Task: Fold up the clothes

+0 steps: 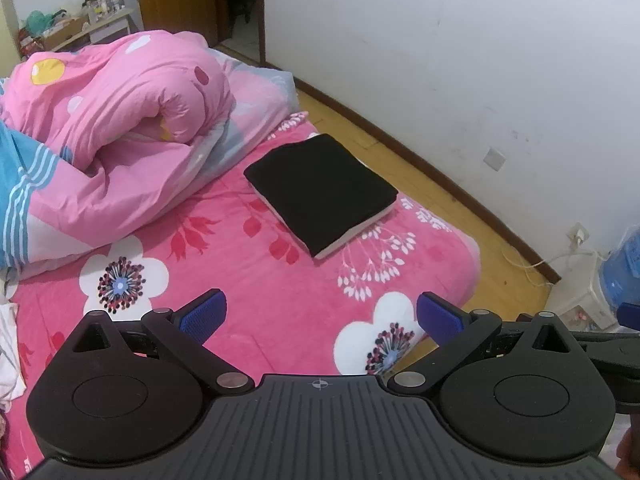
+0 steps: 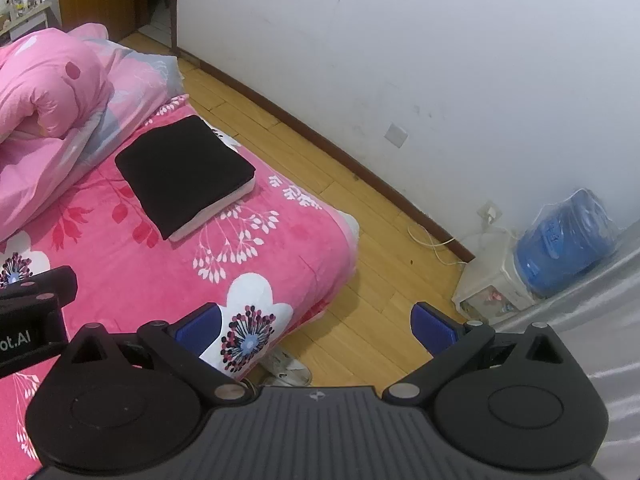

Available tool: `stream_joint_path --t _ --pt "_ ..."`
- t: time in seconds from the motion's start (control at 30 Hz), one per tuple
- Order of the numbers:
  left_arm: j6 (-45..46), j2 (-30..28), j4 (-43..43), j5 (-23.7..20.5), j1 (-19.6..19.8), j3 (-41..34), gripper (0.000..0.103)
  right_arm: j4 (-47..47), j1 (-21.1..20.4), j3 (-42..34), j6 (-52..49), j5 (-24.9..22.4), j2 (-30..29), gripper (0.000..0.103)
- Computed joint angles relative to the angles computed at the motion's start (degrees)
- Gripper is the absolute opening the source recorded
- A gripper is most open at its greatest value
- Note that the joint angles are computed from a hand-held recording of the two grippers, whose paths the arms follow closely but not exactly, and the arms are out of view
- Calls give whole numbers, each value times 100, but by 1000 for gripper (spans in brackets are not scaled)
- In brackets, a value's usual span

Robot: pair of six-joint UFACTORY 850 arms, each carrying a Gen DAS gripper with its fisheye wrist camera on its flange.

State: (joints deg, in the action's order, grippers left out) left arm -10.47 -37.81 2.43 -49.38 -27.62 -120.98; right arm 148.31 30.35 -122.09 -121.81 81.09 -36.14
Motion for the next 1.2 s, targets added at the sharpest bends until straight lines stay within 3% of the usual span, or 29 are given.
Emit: stream_joint_path --t 1.2 --pt "48 -128 -100 -97 76 -177 102 23 -10 -357 -63 164 -223 103"
